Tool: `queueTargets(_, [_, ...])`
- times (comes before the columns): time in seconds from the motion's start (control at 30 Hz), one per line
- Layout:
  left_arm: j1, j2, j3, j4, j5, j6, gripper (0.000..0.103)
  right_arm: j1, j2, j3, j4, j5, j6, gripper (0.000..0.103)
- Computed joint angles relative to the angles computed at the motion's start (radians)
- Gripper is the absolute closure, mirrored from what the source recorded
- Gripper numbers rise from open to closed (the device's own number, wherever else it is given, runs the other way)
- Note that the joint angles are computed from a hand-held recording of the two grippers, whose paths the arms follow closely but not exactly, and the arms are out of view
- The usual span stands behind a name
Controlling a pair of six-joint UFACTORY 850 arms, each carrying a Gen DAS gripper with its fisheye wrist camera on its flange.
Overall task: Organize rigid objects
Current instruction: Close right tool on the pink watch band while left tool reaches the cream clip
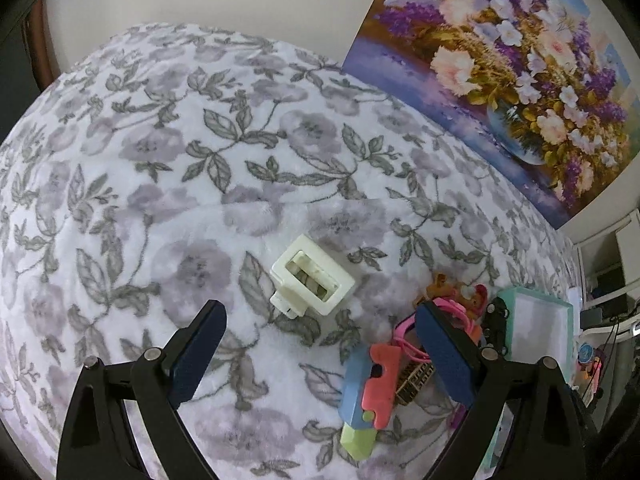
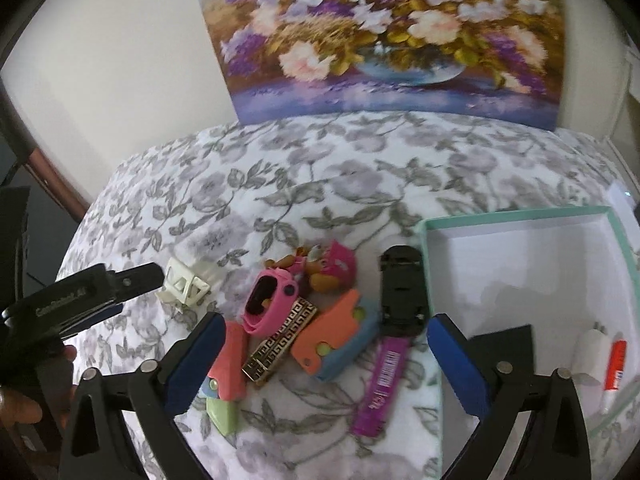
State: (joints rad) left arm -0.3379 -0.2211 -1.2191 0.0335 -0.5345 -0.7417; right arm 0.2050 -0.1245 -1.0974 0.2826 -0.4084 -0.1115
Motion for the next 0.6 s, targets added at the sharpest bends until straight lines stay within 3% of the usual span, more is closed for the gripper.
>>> queueTargets(0.17, [0.011, -0.037, -0.014, -0.061, 0.011, 0.057, 0.009, 0.018, -0.050, -0.027, 0.003, -0.013, -0.007, 0.018])
queueTargets(0.33, [0.014, -0.065, -0.027, -0.074, 0.009, 0.085, 0.018, 0.028, -0.089, -0.046, 0.018, -0.022, -0.016, 0.033])
queueTargets(0.6, [0.015, -0.088, -0.041, -0.064, 0.009, 0.084, 0.018, 0.046, -0.121, -0.065, 0.017, -0.013, -0.015, 0.046])
